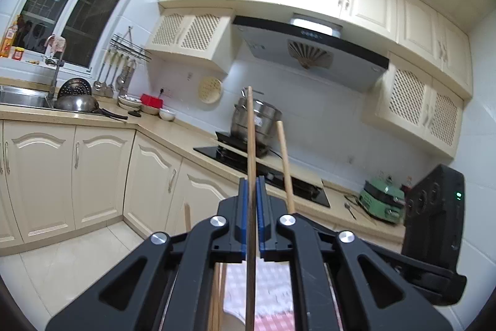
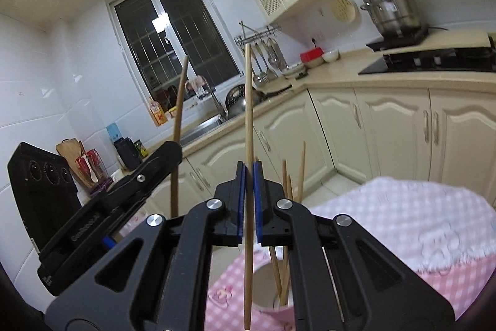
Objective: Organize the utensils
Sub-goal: 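Lift the chopsticks over the pink cup and drop them in with both tools, then move both open tools back down to the table beside the cup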
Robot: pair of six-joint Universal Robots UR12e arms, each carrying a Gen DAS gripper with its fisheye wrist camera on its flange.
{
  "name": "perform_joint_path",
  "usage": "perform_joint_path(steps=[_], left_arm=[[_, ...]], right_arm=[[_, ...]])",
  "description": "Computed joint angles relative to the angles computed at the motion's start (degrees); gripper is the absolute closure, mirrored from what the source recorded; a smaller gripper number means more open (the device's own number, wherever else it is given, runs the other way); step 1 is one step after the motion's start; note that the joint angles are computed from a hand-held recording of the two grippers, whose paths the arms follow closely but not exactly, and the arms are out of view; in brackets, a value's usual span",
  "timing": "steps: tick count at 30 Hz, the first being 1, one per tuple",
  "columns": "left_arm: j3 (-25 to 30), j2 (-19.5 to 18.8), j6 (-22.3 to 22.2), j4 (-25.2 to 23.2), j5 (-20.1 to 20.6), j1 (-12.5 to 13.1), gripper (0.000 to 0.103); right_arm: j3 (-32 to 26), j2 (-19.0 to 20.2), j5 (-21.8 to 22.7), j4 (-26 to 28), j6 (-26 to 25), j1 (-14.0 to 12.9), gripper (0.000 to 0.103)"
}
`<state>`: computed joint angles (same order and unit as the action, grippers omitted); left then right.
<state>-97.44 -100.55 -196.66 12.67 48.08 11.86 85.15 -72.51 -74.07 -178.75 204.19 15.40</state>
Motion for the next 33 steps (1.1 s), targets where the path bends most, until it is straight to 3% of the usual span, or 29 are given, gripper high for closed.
perform_joint_path(steps=[4,12,33], left_arm=[[1.65,-1.75,-1.44,1.63,4.03,-1.21,0.098],[1.88,-3.78,2.11,1.99,11.51,-3.72,0.098],[-0.96,-4.41,3.96,0.1,13.24,-3.8,0.098]], right_arm=[[-1.05,1.18,-1.16,-0.53,0.1,0.15,0.097],[-1.43,3.04,-3.4,0.05,-0.06,0.79,0.097],[0.76,3.27,-4.83,2.86,-1.18,1.43,0.097]])
